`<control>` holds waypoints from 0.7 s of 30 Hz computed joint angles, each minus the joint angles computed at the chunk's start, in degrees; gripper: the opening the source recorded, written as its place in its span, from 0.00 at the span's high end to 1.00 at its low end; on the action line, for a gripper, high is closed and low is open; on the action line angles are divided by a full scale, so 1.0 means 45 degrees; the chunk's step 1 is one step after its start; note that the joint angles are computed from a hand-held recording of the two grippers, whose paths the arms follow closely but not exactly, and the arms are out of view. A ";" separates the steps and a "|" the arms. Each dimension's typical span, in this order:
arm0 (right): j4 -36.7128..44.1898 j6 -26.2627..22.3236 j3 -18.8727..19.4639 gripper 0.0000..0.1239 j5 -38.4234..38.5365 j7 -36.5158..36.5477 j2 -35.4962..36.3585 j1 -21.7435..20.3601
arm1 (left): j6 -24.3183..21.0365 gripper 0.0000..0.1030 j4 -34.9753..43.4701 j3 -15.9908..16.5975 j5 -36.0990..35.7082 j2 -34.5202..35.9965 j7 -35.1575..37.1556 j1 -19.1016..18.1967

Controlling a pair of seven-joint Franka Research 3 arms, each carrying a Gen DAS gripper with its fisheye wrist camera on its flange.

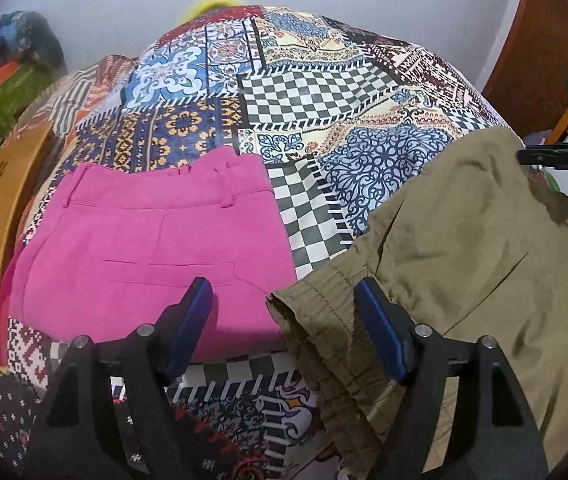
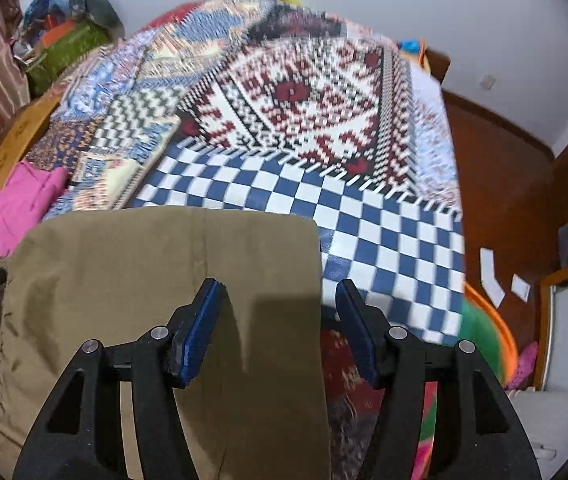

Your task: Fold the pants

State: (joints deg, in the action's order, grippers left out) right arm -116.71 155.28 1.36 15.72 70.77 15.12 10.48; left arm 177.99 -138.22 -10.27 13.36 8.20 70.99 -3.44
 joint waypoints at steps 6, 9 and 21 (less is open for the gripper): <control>0.0503 -0.0296 0.0441 0.46 0.1383 -0.0817 0.0513 -0.0363 | 0.0343 0.28 0.0143 -0.1887 -0.2014 0.0358 0.2035 0.1577; 0.0422 0.0116 0.0433 0.46 0.1440 -0.1059 0.0555 -0.0270 | 0.0358 0.28 0.0444 -0.1723 -0.2040 0.0645 0.2005 0.1314; 0.0122 0.0885 0.0896 0.90 0.3108 -0.2221 0.0420 -0.0536 | 0.0456 0.49 0.0339 -0.4233 -0.3877 0.0816 0.3967 0.3368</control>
State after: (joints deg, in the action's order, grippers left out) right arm -116.16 159.26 5.39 29.71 60.77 17.01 8.07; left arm 180.04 -136.70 -29.32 -4.08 11.87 88.84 11.72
